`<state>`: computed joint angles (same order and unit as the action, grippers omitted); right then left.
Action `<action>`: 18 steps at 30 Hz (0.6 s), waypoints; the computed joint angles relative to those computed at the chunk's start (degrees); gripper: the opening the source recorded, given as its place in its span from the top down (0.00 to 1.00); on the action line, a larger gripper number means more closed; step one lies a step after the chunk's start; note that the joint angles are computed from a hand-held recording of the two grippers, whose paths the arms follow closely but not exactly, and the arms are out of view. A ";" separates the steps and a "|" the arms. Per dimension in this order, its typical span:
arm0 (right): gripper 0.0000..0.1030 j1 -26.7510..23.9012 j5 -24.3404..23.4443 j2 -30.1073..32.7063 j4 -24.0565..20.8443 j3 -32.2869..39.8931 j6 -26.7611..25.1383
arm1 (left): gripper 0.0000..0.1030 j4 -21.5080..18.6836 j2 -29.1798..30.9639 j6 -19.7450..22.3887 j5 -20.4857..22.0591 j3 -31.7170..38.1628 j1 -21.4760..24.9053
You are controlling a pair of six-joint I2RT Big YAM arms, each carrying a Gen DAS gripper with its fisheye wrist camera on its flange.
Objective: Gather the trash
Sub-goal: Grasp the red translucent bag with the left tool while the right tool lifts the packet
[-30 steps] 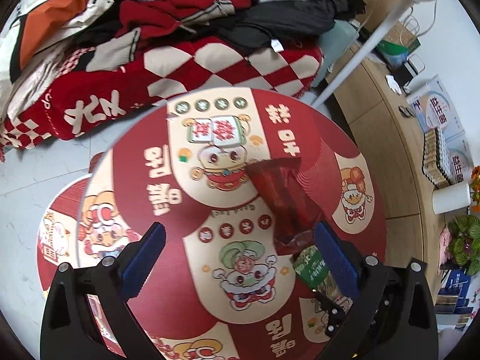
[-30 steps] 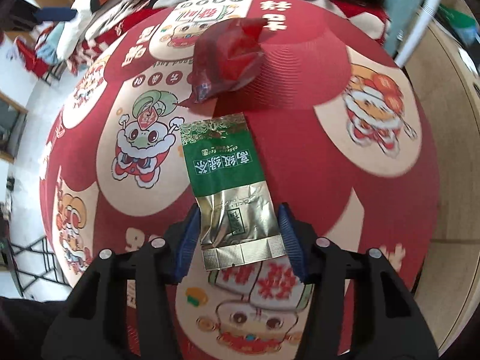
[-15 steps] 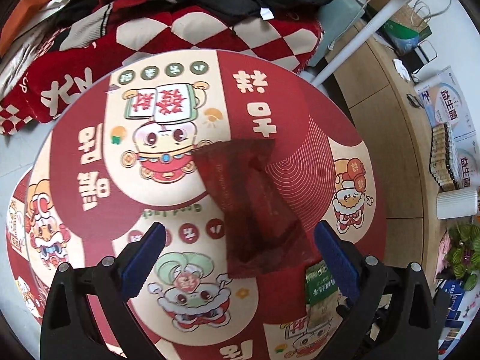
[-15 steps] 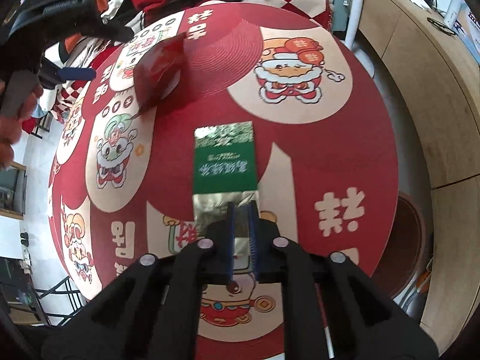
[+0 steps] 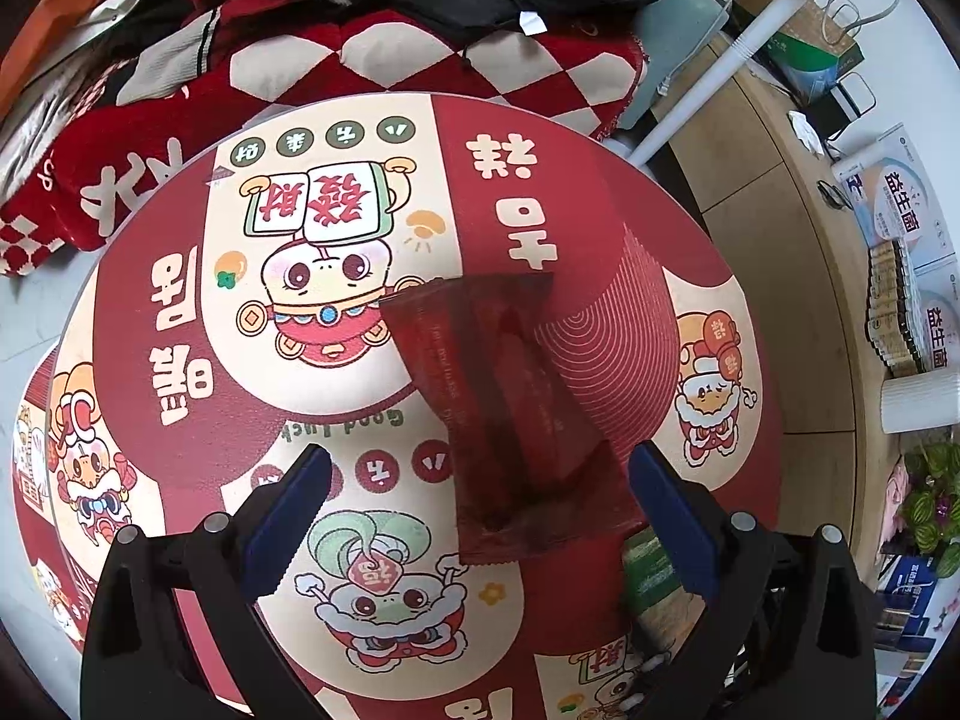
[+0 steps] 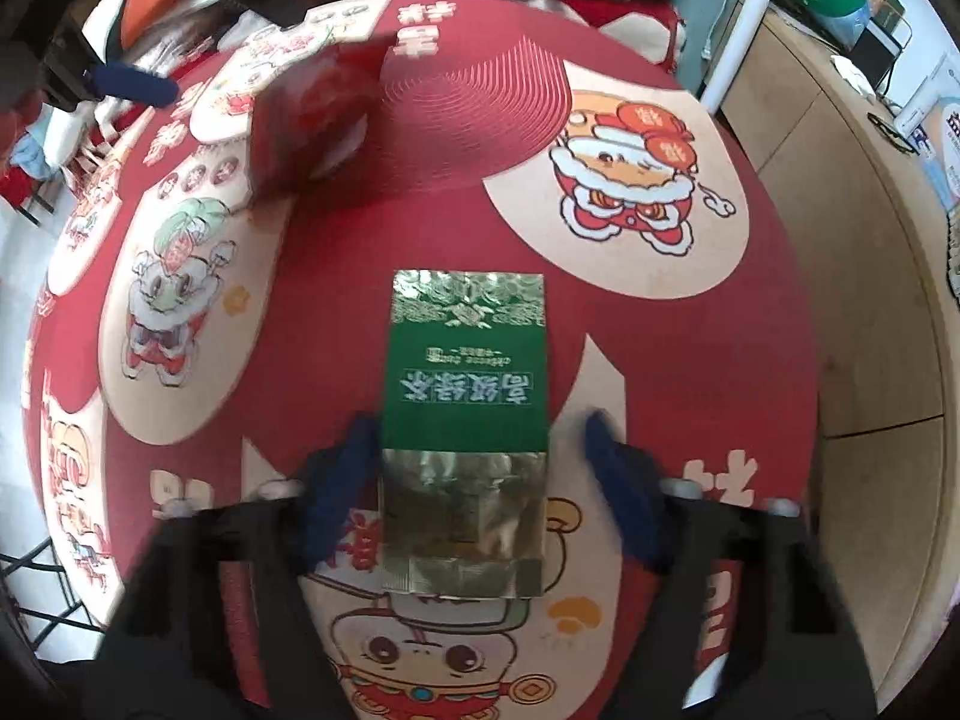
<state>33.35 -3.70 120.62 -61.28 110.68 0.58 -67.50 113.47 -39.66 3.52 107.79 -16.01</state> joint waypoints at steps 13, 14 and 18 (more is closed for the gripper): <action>0.63 -2.68 -2.28 -4.15 2.63 -2.93 5.71 | 0.19 -0.31 5.01 -4.46 0.08 2.71 -0.51; 0.63 -2.77 -2.26 -4.52 2.67 -3.14 5.82 | 0.21 -0.20 5.31 -5.55 0.43 2.82 -0.33; 0.63 -3.40 -2.09 -5.92 2.45 -4.20 6.48 | 0.30 0.45 6.02 -8.04 1.30 2.89 0.06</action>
<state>29.95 -5.79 114.71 -58.83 106.48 7.05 -67.05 119.49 -47.69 4.81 110.68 -15.94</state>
